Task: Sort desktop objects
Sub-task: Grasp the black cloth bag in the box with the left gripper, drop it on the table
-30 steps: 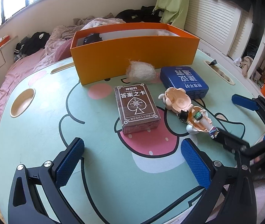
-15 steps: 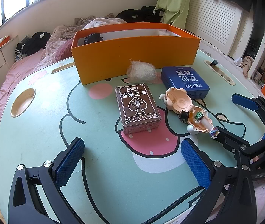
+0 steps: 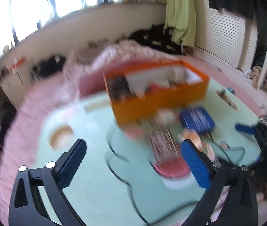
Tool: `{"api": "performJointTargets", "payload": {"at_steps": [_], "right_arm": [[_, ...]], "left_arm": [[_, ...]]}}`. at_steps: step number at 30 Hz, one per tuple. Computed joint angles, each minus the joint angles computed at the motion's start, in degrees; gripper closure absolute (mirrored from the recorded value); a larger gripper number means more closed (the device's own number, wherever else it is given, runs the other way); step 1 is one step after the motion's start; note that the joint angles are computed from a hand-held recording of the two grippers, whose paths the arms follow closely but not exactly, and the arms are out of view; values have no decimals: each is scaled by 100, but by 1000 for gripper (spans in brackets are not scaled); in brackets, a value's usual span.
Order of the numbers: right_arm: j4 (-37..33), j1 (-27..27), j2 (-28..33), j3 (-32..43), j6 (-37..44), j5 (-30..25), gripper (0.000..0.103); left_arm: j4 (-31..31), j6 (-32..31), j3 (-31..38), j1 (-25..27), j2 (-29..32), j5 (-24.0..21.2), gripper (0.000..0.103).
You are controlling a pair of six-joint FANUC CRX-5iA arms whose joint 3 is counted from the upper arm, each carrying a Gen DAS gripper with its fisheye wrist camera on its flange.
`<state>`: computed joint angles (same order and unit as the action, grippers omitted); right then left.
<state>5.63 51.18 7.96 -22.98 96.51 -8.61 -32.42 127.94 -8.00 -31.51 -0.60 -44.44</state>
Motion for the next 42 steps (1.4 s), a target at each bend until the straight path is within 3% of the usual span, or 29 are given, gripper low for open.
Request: {"api": "performJointTargets", "payload": {"at_steps": [2,4,6,7,12,16,18,20,21,24,29,32,36,42], "right_arm": [[102,34,-29,-37,-125,18,0],[160,41,-30,-52,-186,35,0],[158,40,-27,-52,-187,41,0],[131,38,-28,-45,-161,33,0],[140,37,-26,-52,-173,50,0],[191,41,-28,-74,-225,82,0],[293,52,-33,-97,-326,110,0],[275,57,-28,-86,-321,105,0],[271,60,-24,-80,-325,105,0],[457,65,-23,-142,-499,184,0],[573,70,-15,-171,-629,222,0],[480,59,-21,-156,-534,205,0],[513,56,-21,-169,-567,225,0],[565,51,-16,-184,-617,248,0]], "left_arm": [[372,-553,234,278,90,52,22],[1325,-1619,584,777,417,74,30],[1974,-2228,1087,1099,904,-200,42],[2257,-2443,1383,1233,1197,-402,42],[2854,-2390,2545,1501,2415,-1218,42],[2182,-1856,3436,1318,3074,-1806,42],[1807,-1861,3779,1152,3305,-2054,42],[1850,-1961,4070,1122,3572,-2391,43],[1911,-2048,4146,1122,3682,-2479,53],[1275,-1969,4407,896,3839,-2764,68],[1647,-2041,3889,1092,3484,-2292,74],[1936,-2103,3190,1205,2895,-1601,75],[2582,-2603,1955,1331,1780,-512,75],[3319,-3597,731,1259,722,79,74]]}}
